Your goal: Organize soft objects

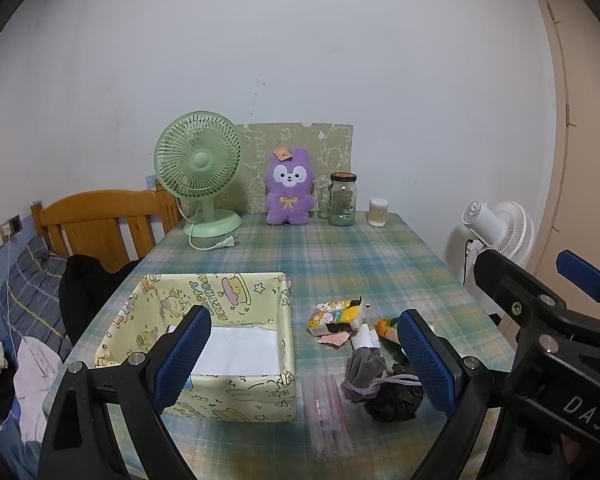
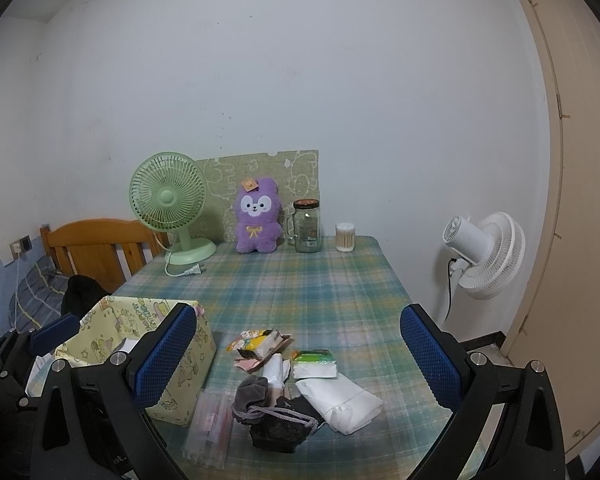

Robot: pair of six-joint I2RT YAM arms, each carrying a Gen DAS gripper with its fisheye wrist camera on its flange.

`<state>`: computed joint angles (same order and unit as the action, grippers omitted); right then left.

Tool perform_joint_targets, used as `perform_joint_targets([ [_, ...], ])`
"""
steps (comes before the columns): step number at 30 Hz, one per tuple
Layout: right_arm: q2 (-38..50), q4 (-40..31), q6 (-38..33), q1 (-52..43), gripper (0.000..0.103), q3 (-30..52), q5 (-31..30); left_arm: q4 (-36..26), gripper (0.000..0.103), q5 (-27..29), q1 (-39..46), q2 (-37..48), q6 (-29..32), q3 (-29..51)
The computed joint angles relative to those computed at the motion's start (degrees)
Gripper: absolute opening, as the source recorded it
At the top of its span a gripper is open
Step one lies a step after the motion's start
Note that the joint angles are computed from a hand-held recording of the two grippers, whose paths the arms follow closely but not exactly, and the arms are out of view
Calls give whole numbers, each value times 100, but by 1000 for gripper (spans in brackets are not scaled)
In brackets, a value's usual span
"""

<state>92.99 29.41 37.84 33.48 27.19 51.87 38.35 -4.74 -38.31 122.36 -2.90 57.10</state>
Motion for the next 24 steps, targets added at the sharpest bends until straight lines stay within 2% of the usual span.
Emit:
perform_joint_targets([
  [3,53,-442,271,-8,102,165,-53,96,95,30,-17,69,7,-7],
  [6,206,-577,359,10,101,238,-47,137,95,-17,-74,181,37,34],
  [12,736,529,-18,-12,100,-11,86,190,95,87,-124,394,31,100],
  [17,1023,702,143,-75,98,-31,-36,540,95,-69,-218,635,95,90],
  [21,1344,915,307,-124,97,-31,-116,557,94,45,-240,802,41,150],
  [24,1547,997,471,-196,96,-44,-397,488,94,66,-250,948,-135,223],
])
